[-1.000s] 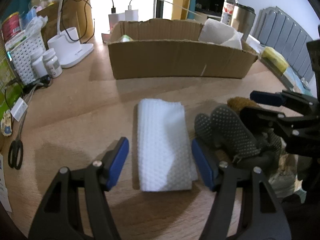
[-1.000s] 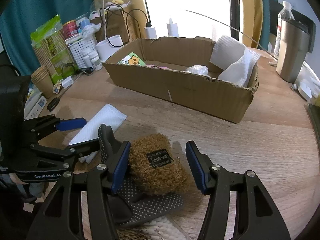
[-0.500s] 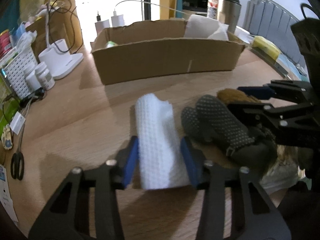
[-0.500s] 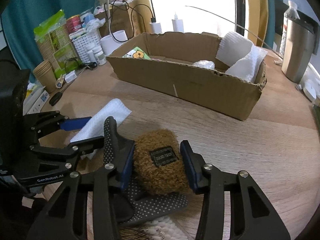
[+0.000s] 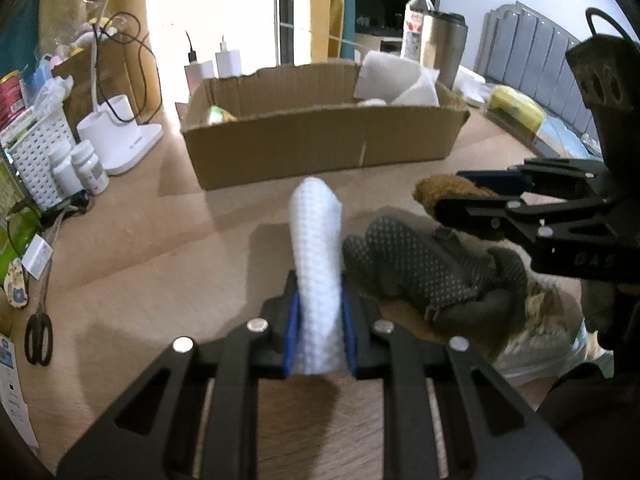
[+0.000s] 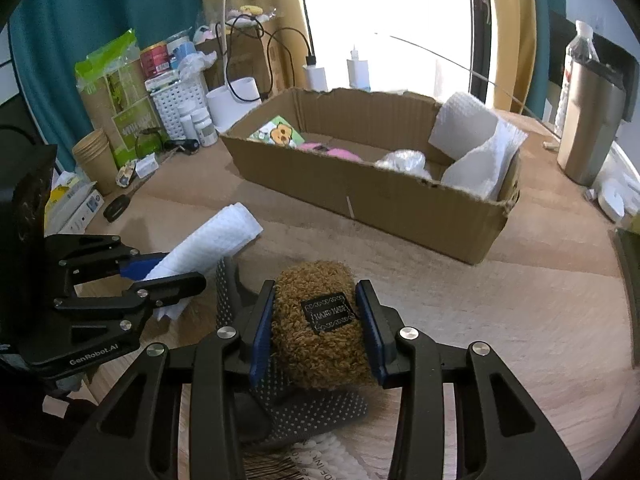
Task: Organize soft objects
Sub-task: 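Grasp the white foam sheet with the left gripper while the right grasps the brown plush, then carry the foam sheet with the left gripper while the right carries the brown plush to the box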
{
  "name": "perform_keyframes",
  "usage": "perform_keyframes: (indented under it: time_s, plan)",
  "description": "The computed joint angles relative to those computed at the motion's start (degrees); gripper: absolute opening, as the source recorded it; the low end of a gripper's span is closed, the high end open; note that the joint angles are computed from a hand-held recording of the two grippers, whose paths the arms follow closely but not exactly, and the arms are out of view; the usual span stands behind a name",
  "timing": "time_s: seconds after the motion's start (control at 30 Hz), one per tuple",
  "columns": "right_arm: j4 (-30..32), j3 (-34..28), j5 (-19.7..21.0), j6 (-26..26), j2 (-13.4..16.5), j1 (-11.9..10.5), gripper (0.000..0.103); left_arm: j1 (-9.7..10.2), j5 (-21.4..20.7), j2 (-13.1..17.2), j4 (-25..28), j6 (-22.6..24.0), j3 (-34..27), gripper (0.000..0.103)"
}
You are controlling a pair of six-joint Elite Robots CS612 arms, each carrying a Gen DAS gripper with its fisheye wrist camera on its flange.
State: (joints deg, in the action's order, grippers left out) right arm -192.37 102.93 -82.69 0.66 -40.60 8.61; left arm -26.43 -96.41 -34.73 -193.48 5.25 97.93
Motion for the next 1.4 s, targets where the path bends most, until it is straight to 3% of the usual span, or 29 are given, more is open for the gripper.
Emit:
perform_keyframes:
  time_s: [0.67,1.4]
  plan:
    - [-3.14,-0.03,-1.22,-0.91,-1.34,-0.17,0.042,0.82,-0.63,-0.98,-3.85,-1.62,-0.41,0.019]
    - [-5.25,-0.80,-1.10,-0.84,-1.63,-1.48,0.042,0.70,-1.72,-1.01,-4.09,-1.48,-2.95,0.019]
